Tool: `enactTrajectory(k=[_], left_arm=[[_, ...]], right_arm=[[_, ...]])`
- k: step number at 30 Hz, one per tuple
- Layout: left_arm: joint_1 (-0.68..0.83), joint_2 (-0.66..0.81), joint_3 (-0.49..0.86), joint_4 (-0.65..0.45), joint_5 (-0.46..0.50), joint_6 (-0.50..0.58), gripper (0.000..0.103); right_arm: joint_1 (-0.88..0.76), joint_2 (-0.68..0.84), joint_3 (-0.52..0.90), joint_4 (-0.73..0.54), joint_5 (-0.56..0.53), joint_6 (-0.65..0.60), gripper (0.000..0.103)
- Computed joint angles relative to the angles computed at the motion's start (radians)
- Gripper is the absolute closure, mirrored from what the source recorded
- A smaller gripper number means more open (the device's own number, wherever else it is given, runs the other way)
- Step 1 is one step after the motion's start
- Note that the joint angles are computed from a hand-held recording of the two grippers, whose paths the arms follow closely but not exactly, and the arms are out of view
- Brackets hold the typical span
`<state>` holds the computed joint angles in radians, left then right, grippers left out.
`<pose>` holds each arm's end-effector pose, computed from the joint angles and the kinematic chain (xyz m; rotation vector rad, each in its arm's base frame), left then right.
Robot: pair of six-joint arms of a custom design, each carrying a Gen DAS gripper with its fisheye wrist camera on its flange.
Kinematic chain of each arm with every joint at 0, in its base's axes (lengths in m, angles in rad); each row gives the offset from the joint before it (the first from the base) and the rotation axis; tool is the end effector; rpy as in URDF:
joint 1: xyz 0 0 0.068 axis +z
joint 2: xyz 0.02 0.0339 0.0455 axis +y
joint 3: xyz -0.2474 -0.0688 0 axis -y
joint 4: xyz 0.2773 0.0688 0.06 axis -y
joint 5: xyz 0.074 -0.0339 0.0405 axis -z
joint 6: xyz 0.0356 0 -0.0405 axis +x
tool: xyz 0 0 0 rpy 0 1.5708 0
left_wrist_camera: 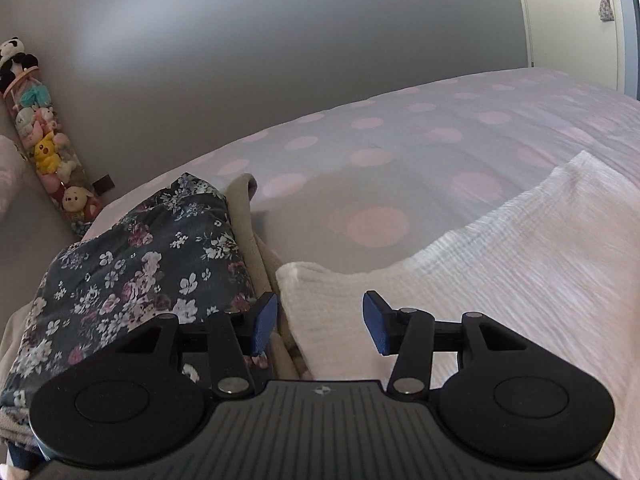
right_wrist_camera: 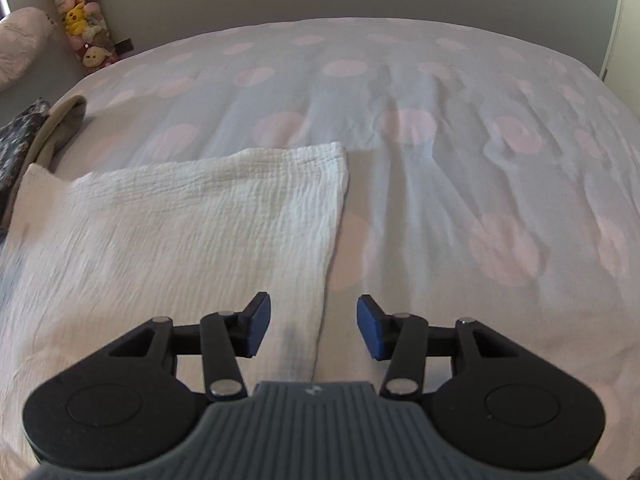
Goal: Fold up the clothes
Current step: 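Open both tools and release the folded shirt, then grasp the white shirt edge with both tools and lift it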
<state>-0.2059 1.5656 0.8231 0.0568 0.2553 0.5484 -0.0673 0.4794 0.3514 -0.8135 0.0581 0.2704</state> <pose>0.3383 -0.0799 0.1489 0.9465 2.0216 -0.1018 0.1472 -0.0120 0.1632 0.4452 2.4702 0.0103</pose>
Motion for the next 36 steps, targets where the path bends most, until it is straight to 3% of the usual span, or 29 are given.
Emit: enactTrajectory(k=[4,9,12,15,16,17,18,19,22,25,31,36], left_arm=[[-0.032,0.162,0.093,0.063,-0.054,0.002,0.058],[-0.029,0.284,0.154,0.122,-0.078,0.008,0.068],[-0.018,0.311,0.155,0.148,-0.053,0.006,0.069],[-0.026,0.316,0.154,0.155,-0.063,0.014,0.076],[-0.03,0.315,0.157,0.148,-0.069,0.011,0.078],[-0.035,0.31,0.157,0.141,-0.071,0.01,0.084],[-0.038,0.303,0.154,0.138,-0.067,0.015,0.09],[-0.039,0.293,0.149,0.134,-0.056,0.024,0.093],[-0.037,0.243,0.132,0.097,-0.034,0.038,0.097],[-0.029,0.167,0.106,0.043,-0.023,0.039,0.098],[0.048,-0.09,0.042,-0.156,0.054,0.07,0.098],[0.137,-0.346,0.004,-0.358,0.149,0.093,0.098]], right_arm=[[-0.116,0.23,-0.005,0.303,-0.09,-0.071,0.052],[-0.188,0.527,0.054,0.608,-0.145,-0.078,0.051],[-0.199,0.693,0.114,0.709,-0.138,-0.055,0.05],[-0.193,0.792,0.142,0.784,-0.134,-0.029,0.05],[-0.181,0.802,0.143,0.797,-0.125,-0.033,0.054],[-0.166,0.806,0.146,0.803,-0.112,-0.043,0.071],[-0.147,0.809,0.152,0.795,-0.09,-0.049,0.091],[-0.127,0.811,0.16,0.781,-0.064,-0.052,0.094],[-0.088,0.735,0.146,0.747,-0.021,-0.062,0.097],[-0.085,0.578,0.138,0.626,-0.016,-0.07,0.097],[-0.098,0.212,0.189,0.227,-0.081,-0.114,0.097],[-0.038,-0.09,0.278,-0.13,-0.073,-0.105,0.097]])
